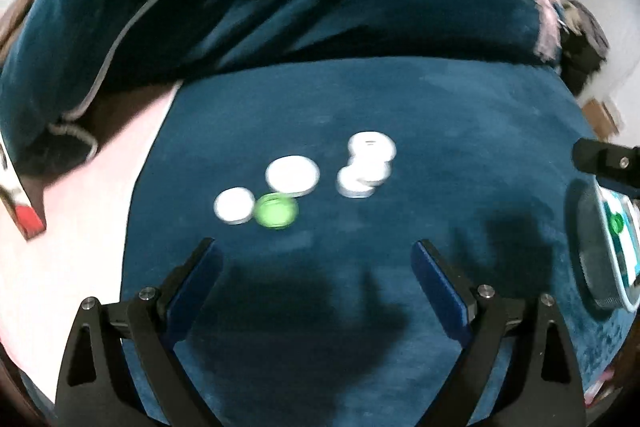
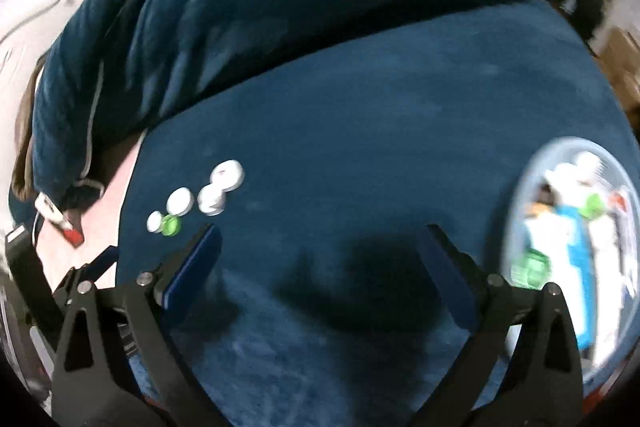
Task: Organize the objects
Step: 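Withdraw both open tools from the basket back toward the caps, then grasp the clear cap with the right tool while the left tool grasps a white cap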
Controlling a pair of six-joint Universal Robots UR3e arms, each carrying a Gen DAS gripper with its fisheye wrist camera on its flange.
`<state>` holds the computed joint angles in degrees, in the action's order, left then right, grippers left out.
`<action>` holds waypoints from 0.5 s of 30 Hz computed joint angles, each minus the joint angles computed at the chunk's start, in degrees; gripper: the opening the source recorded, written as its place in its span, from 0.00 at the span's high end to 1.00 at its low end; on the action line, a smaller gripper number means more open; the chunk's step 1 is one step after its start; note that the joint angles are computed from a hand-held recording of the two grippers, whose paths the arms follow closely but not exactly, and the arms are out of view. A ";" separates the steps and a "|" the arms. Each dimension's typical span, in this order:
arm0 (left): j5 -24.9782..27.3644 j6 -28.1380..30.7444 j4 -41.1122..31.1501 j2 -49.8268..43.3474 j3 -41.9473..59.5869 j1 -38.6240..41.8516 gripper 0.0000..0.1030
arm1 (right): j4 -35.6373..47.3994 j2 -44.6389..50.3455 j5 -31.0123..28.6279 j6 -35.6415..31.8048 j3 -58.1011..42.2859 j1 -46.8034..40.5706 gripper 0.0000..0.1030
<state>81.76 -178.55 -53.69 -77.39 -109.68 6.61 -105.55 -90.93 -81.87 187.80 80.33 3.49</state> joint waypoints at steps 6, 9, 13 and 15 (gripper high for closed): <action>-3.55 1.94 3.87 0.30 -6.27 8.94 0.07 | -2.37 15.29 -0.36 3.25 -9.23 9.01 0.05; -3.72 2.78 5.58 -0.62 -7.80 10.96 0.07 | -2.87 20.88 2.21 3.74 -12.05 10.85 0.06; -3.22 5.24 7.68 -1.95 -8.83 12.06 0.09 | -2.27 27.60 4.57 6.22 -17.60 11.80 0.16; -3.48 6.64 8.19 -2.35 -9.45 12.78 0.14 | -1.74 30.61 4.49 7.36 -21.04 12.31 0.18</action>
<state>78.28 -171.91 -45.51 -79.75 -119.13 19.40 -107.29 -60.32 -77.38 195.16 59.29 15.80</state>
